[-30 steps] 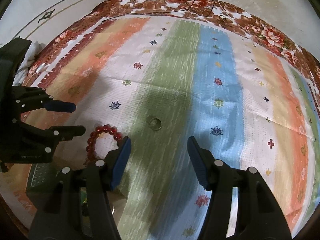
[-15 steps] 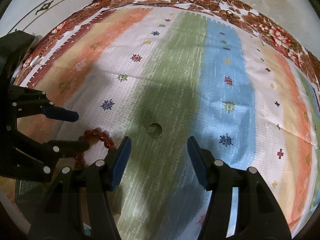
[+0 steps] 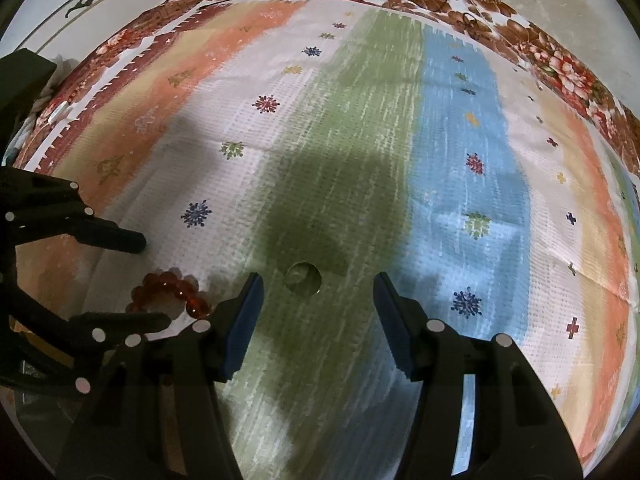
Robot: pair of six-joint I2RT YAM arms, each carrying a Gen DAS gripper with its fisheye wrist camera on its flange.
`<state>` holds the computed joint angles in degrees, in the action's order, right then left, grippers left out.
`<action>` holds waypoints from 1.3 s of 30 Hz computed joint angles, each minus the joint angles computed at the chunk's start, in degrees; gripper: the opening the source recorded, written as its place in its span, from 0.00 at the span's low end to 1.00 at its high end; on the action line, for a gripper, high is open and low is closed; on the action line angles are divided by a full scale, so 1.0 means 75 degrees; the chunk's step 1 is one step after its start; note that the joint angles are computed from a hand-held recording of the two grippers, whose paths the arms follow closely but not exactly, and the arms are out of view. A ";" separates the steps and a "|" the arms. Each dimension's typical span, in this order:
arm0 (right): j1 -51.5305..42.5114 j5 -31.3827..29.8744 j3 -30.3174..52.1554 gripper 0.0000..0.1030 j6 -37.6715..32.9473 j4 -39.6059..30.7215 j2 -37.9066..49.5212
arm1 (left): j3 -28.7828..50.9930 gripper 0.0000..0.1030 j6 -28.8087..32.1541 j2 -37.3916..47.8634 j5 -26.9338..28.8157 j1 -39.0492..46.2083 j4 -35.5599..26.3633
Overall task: Organize jewelry
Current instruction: 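Move the left tool over the red bead bracelet and lower it, then close the left tool on the red bead bracelet and lift it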
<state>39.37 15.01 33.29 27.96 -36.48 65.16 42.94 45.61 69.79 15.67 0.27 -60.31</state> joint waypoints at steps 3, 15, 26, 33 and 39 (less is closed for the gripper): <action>-0.0055 -0.0052 -0.0014 0.56 -0.0080 0.0149 0.0163 | -0.0051 0.56 -0.0056 -0.0023 -0.0105 -0.0157 0.0055; -0.0166 -0.0304 -0.0135 0.39 -0.0236 0.0422 0.0402 | -0.0158 0.38 -0.0595 0.0107 -0.0475 -0.0728 0.0472; -0.0146 -0.0332 -0.0237 0.21 -0.0346 0.0562 0.0358 | 0.0019 0.13 -0.0394 0.0492 -0.0528 -0.0328 0.0828; -0.0111 -0.0316 -0.0198 0.21 -0.0215 0.0359 0.0096 | 0.0033 0.12 -0.0086 0.0020 -0.0311 0.0082 0.0554; 0.0116 -0.0167 -0.0063 0.21 -0.0037 0.0067 -0.0196 | 0.0372 0.12 0.0507 -0.0253 0.0001 0.0876 0.0001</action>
